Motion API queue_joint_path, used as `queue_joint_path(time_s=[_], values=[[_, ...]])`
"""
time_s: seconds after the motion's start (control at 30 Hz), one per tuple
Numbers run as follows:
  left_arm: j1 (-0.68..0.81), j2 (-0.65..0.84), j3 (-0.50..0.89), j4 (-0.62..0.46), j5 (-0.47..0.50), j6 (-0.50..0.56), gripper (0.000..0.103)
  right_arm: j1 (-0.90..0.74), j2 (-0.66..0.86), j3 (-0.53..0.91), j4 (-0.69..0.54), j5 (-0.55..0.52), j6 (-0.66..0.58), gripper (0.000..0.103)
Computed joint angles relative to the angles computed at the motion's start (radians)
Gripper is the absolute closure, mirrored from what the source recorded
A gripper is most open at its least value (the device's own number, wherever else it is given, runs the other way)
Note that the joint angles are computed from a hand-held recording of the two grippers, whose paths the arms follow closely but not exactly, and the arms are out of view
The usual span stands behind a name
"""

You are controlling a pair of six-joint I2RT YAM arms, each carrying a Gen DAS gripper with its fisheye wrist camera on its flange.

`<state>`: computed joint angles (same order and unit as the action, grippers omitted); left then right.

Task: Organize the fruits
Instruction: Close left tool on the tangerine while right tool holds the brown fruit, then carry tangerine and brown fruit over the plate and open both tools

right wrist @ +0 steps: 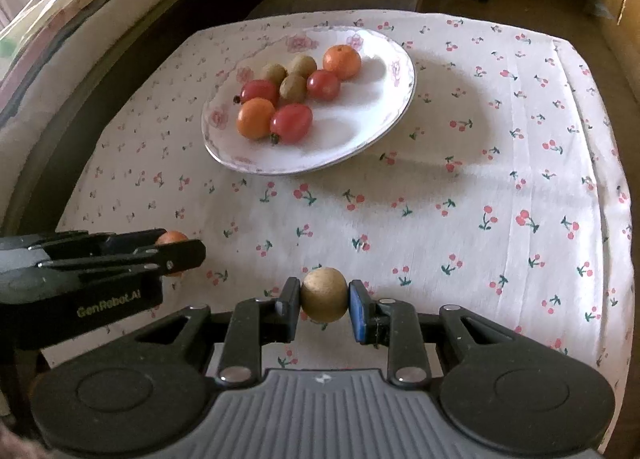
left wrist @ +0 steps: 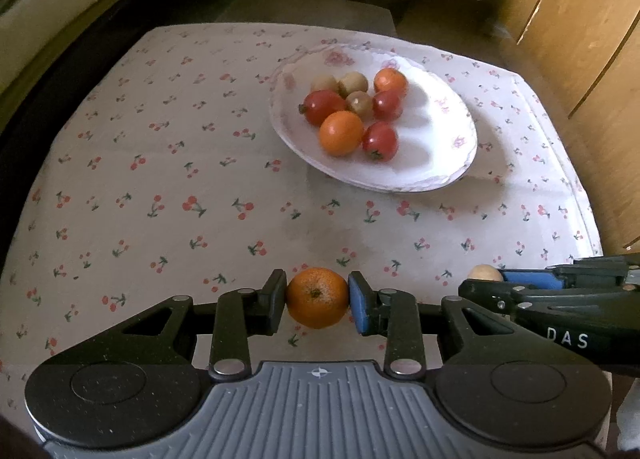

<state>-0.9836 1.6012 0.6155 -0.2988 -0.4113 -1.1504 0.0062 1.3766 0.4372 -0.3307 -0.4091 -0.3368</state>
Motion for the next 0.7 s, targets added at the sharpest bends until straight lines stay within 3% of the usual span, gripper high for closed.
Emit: queue_joint_path(time_s=[0.7], values=[[0.118, 0.002, 0.095, 0.031, -0.002, 0.153, 0.061, 0.042, 0.091, 0.160, 0.030, -0.040, 0.117, 0.075]])
